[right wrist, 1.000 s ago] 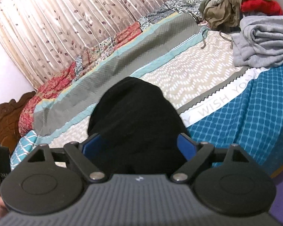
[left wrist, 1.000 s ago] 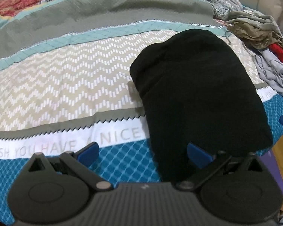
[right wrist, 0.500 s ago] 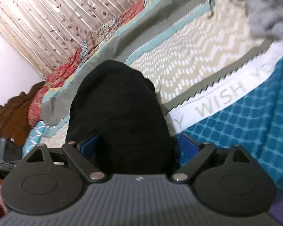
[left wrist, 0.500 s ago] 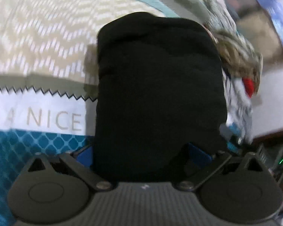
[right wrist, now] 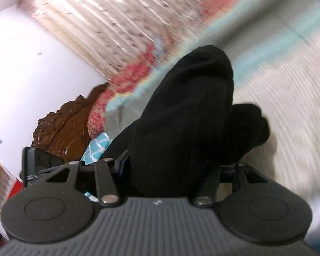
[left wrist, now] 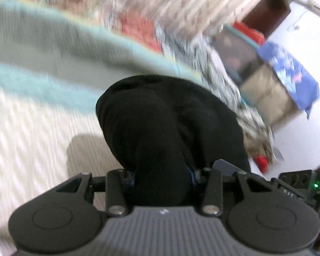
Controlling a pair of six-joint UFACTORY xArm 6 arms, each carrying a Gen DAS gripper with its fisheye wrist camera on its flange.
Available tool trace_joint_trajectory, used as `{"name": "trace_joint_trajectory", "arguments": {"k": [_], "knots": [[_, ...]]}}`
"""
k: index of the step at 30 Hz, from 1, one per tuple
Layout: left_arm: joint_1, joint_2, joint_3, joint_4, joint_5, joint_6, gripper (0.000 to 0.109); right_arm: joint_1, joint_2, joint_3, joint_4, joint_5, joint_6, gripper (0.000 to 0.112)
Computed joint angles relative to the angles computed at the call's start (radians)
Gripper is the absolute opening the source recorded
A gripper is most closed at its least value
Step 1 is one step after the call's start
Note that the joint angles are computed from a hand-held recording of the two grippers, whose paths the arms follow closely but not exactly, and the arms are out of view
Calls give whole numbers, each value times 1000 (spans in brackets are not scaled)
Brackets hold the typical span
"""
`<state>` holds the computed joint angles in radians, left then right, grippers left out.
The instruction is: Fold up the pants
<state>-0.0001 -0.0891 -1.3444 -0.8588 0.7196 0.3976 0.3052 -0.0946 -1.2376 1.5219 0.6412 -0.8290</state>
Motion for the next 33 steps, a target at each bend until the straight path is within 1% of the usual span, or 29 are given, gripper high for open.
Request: {"name": "trace_joint_trajectory", "arguments": {"k": [2,3,4,5,6,7,8,9,10,11,12,13,15,17,19,21,22,24,25,26,28,29,30,31,32,33], "knots": [[2,74,-77,44,-69,1,39,29,124,-157,10,-33,-35,54],[1,123,-119,86,-110,-20,41,44,189,-231,4,-57,-37,54],[-1,165,-148,131,-146,-55,46,54,255,-303,-9,-78,-15,54],[-4,220,-181,209,-188,-130,49,66,324,-373,-46,-112,50,55],[-3,265,-200,314,-222,-233,55,75,385,-430,-116,-147,154,56],[-1,313,-224,418,-239,-337,59,85,445,-481,-204,-174,259,57],[6,368,-252,523,-234,-442,59,99,512,-529,-309,-205,363,59],[11,417,-298,628,-190,-547,59,110,560,-554,-413,-225,468,60],[13,454,-332,699,-142,-639,60,118,598,-562,-518,-229,573,60],[16,467,-327,728,-133,-700,67,124,614,-555,-592,-232,664,75],[19,452,-289,715,-166,-723,72,133,603,-532,-624,-266,714,77],[22,429,-250,683,-196,-714,73,140,578,-503,-635,-282,722,77],[22,382,-198,698,-206,-726,74,142,522,-451,-654,-284,689,79],[16,317,-138,727,-238,-737,73,148,469,-401,-692,-329,671,79],[19,256,-88,757,-249,-725,74,160,382,-303,-715,-386,659,79],[13,166,-10,843,-238,-756,75,170,277,-184,-716,-435,634,79],[8,125,21,879,-222,-772,75,177,214,-113,-756,-453,665,79],[5,50,72,907,-192,-771,77,193,143,-28,-768,-482,674,79],[0,7,105,923,-179,-779,79,195,131,-2,-774,-493,675,79],[-8,-46,149,948,-168,-796,80,203,93,48,-821,-513,712,80],[-19,-139,215,985,-141,-818,84,212,32,123,-990,-528,871,80],[-27,-169,236,1001,-131,-824,85,216,40,127,-1047,-536,931,81],[-33,-200,252,1007,-117,-817,86,221,7,162,-1103,-535,990,81],[-41,-241,281,1018,-106,-819,86,226,-30,201,-1148,-536,1038,81],[-50,-282,308,1024,-94,-819,87,226,-26,201,-1170,-537,1058,81],[-58,-303,317,1022,-86,-816,88,228,-49,225,-1208,-536,1096,81]]}}
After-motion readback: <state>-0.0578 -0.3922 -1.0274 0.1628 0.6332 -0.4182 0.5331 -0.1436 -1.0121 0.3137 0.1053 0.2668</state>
